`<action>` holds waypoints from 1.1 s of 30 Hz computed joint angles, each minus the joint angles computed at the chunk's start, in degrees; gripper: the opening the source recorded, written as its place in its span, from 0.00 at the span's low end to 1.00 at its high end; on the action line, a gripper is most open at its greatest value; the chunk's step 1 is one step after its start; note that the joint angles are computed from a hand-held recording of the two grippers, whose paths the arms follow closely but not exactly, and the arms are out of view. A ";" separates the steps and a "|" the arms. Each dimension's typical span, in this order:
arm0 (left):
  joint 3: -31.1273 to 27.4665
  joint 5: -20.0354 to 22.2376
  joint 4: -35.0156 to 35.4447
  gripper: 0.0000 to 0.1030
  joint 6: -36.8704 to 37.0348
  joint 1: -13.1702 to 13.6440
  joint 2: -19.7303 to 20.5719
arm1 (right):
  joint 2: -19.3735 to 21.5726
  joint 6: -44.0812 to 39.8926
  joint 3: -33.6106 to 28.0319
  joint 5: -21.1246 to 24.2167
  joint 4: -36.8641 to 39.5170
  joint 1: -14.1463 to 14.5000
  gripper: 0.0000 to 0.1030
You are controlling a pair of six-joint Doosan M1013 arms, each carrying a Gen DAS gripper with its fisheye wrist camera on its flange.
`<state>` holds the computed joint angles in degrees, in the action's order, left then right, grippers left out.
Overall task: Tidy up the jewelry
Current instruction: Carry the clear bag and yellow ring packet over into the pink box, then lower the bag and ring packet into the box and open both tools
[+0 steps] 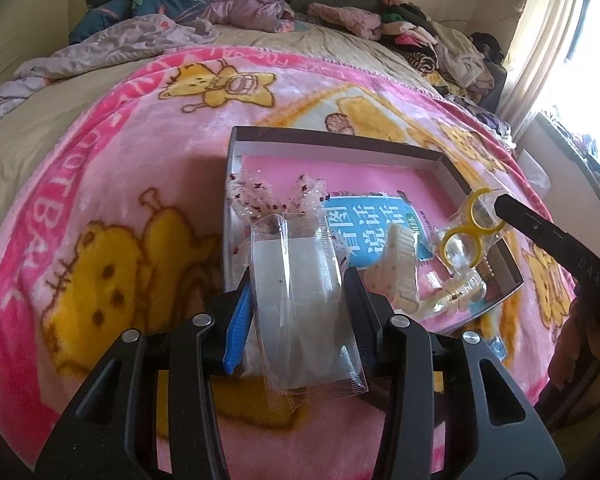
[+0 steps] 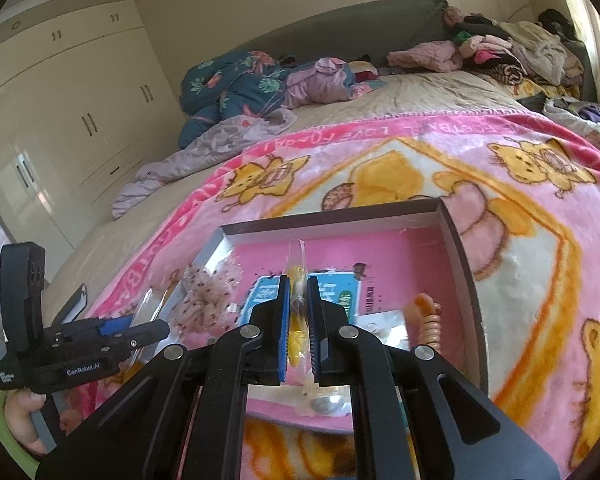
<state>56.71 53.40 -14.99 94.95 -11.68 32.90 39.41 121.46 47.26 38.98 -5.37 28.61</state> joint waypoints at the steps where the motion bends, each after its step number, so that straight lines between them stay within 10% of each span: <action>1: -0.46 0.27 -0.12 0.34 0.16 -0.08 0.31 | 0.02 0.55 0.04 0.03 -0.36 -0.13 0.08; 33: -7.60 4.93 3.14 0.35 0.94 -1.56 6.25 | 0.85 13.60 2.21 1.18 -4.14 -2.46 0.09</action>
